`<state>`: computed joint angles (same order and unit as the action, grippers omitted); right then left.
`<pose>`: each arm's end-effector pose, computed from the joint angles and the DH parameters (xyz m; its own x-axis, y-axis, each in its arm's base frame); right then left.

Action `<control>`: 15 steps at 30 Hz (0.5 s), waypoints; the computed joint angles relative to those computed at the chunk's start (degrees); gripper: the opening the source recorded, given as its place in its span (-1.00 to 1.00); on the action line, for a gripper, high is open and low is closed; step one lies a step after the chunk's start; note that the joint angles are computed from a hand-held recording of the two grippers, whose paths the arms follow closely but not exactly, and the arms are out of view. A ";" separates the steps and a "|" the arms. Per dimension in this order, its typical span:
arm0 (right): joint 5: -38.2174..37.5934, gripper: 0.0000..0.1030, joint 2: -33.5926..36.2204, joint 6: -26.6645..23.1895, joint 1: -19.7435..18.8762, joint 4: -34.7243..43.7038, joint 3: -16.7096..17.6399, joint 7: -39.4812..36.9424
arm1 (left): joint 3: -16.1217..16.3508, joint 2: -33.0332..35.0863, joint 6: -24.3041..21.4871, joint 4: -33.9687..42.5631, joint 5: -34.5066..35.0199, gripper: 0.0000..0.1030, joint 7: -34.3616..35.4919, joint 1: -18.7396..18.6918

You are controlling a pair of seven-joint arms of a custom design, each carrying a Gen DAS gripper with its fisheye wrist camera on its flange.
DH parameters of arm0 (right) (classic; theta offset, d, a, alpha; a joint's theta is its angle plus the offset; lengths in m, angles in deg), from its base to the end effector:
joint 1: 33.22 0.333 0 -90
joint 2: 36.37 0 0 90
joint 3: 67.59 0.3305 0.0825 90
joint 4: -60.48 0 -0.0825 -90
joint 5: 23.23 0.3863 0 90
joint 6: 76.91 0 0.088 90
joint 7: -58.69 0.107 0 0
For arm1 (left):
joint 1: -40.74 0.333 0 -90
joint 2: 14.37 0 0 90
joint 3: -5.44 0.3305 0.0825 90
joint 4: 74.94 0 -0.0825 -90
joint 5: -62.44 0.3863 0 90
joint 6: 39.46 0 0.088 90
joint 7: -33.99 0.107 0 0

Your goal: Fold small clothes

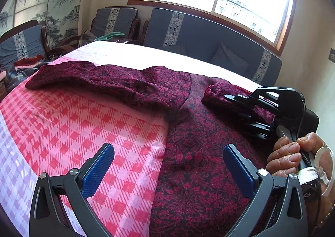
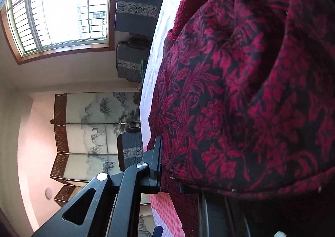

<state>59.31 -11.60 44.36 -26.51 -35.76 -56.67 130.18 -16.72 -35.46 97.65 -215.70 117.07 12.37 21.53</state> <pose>0.6550 0.2373 0.4060 -0.1639 -0.2701 -0.9488 -0.9787 0.1651 0.1220 0.3417 -0.3019 0.4672 0.4484 -0.8666 0.2191 -0.5004 -0.4465 -0.7418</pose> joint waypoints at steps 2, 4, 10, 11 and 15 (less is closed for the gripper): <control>-0.69 -0.72 -0.65 -1.09 -0.13 -1.22 -0.11 0.02 | -0.30 0.19 -0.83 0.42 0.29 1.00 0.29 0.00; -2.93 -0.68 -2.51 -3.13 -0.71 -2.91 -0.95 -0.06 | -0.05 -0.20 0.00 0.34 1.27 1.00 0.27 0.10; -5.61 0.05 -9.73 -8.36 -2.14 -8.98 -4.20 -7.76 | 2.62 -3.22 8.57 0.28 5.93 1.00 0.12 3.39; -5.53 0.08 -10.60 -9.44 -2.46 -9.86 -4.78 -9.26 | 3.62 -2.93 10.95 0.99 6.61 1.00 1.38 4.32; -12.00 0.08 -15.14 -5.02 -2.01 -12.21 -7.85 -14.91 | 11.07 3.62 23.66 6.45 0.36 1.00 18.90 5.09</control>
<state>47.31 -26.74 39.34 -28.51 -47.97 -64.52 115.27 -5.65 -31.85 121.31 -209.24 117.44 31.27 26.63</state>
